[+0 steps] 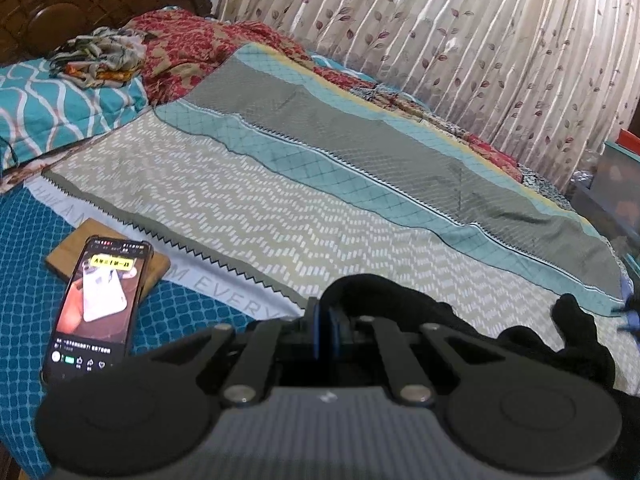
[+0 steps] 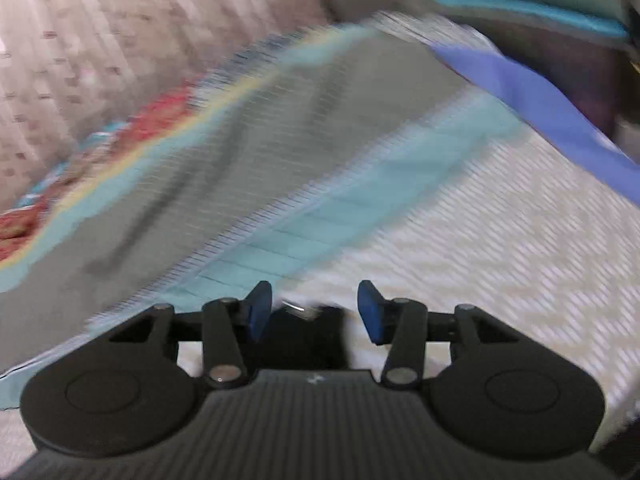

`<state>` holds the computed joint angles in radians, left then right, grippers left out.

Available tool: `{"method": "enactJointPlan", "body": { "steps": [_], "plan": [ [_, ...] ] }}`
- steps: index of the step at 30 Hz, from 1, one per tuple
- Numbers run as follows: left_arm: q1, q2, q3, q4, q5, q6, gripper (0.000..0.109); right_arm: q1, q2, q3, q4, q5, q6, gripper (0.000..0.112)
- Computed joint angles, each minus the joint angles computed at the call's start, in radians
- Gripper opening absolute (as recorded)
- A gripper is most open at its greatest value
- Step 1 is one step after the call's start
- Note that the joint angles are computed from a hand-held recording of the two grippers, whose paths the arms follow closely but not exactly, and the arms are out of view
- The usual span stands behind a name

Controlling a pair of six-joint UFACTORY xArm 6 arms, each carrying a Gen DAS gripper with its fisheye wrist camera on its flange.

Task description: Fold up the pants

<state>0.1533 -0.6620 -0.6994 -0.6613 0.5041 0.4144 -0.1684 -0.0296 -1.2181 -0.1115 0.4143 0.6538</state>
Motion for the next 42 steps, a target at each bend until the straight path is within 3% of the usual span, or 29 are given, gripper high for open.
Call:
{"method": "enactJointPlan", "body": {
  "steps": [5, 7, 9, 10, 11, 13, 16, 19, 23, 26, 34, 38, 42],
  "plan": [
    [0.004, -0.001, 0.001, 0.036, 0.006, -0.055, 0.005, -0.022, -0.020, 0.084, 0.242, 0.002, -0.141, 0.054],
    [0.004, -0.003, -0.003, 0.048, 0.009, -0.066, 0.005, -0.007, 0.002, 0.076, 0.245, 0.016, -0.099, 0.056],
    [-0.002, -0.008, -0.004, 0.060, 0.004, -0.072, 0.005, 0.012, 0.031, 0.055, 0.264, 0.048, -0.089, 0.051],
    [-0.003, -0.010, -0.006, 0.055, 0.002, -0.064, 0.005, 0.021, 0.023, 0.066, 0.219, 0.035, -0.073, 0.009],
    [-0.003, -0.012, -0.007, 0.046, 0.000, -0.056, 0.005, 0.029, 0.016, 0.060, 0.215, 0.055, -0.096, 0.005],
    [-0.004, -0.018, -0.009, 0.025, -0.004, -0.045, 0.005, 0.028, -0.028, 0.081, 0.241, 0.045, -0.097, 0.005],
    [0.005, -0.030, -0.008, -0.014, -0.016, -0.036, 0.005, -0.018, -0.144, 0.134, 0.335, -0.044, -0.107, 0.005],
    [0.033, -0.025, -0.025, -0.095, -0.013, -0.021, 0.005, -0.096, -0.274, 0.154, 0.302, -0.074, -0.067, 0.005],
    [0.091, 0.061, -0.116, -0.285, 0.056, 0.047, 0.005, -0.206, -0.424, 0.168, 0.285, -0.107, -0.070, 0.005],
    [0.044, 0.147, -0.186, -0.333, -0.006, 0.090, 0.005, -0.238, -0.472, 0.168, 0.269, -0.116, -0.107, 0.005],
    [-0.112, 0.434, -0.424, -0.196, -0.181, 0.018, 0.005, -0.203, -0.316, 0.070, -0.018, -0.065, 0.067, 0.005],
    [-0.139, 0.524, -0.530, -0.174, -0.205, -0.019, 0.005, -0.204, -0.224, 0.000, -0.030, -0.073, 0.162, 0.005],
    [-0.137, 0.481, -0.503, -0.292, -0.171, 0.087, 0.005, -0.200, -0.237, 0.022, 0.021, -0.137, 0.144, 0.005]
  ]
}}
